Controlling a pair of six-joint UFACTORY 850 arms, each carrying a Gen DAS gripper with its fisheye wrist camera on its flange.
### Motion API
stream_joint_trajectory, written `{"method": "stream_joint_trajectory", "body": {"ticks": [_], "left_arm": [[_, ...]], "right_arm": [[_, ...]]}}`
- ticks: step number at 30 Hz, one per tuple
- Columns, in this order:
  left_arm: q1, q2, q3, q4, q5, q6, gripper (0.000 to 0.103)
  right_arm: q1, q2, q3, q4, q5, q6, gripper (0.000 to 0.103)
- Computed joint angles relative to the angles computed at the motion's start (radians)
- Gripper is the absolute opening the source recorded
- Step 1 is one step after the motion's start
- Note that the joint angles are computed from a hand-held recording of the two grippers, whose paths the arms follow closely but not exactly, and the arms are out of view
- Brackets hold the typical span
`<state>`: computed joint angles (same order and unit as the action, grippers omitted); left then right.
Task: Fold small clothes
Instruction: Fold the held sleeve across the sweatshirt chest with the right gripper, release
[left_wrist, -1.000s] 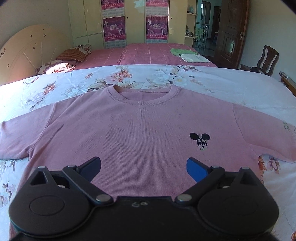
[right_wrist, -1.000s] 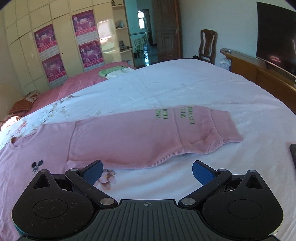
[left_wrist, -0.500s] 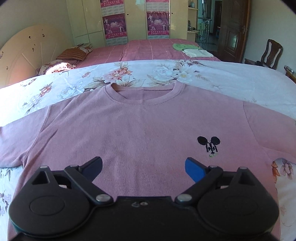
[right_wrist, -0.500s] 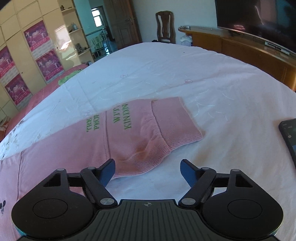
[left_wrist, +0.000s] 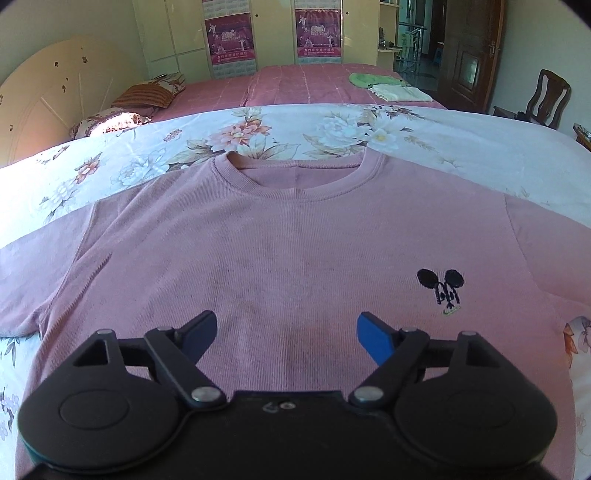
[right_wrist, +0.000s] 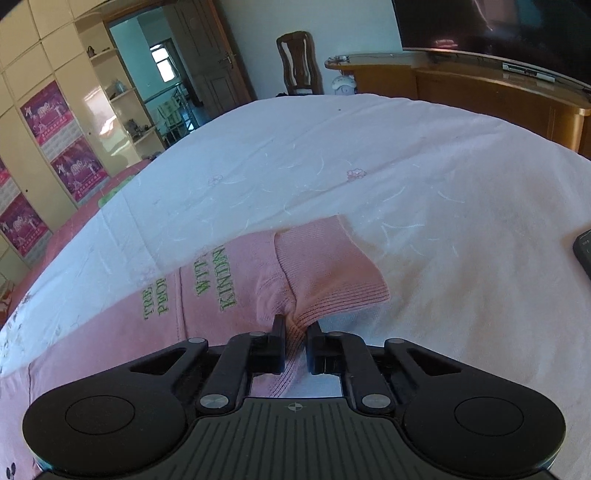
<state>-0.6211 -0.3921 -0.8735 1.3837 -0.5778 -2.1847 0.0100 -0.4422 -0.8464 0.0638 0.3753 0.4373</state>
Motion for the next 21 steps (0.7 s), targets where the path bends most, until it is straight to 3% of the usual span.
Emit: {"method": "stream_joint_trajectory", "body": {"ticks": [9, 16, 21], "left_arm": [[0.024, 0.053, 0.042, 0.076, 0.016, -0.069, 0.082], [0.049, 0.145, 0.124, 0.116, -0.040, -0.119, 0.083], [0.110, 0.198, 0.185, 0.163, 0.011, -0.144, 0.083]], "right_arm": [[0.109, 0.066, -0.008, -0.081, 0.080, -0.050, 0.010], [0.321, 0.086, -0.057, -0.290, 0.124, 0.056, 0.009], [0.497, -0.002, -0.140, -0.416, 0.100, 0.118, 0.009]]}}
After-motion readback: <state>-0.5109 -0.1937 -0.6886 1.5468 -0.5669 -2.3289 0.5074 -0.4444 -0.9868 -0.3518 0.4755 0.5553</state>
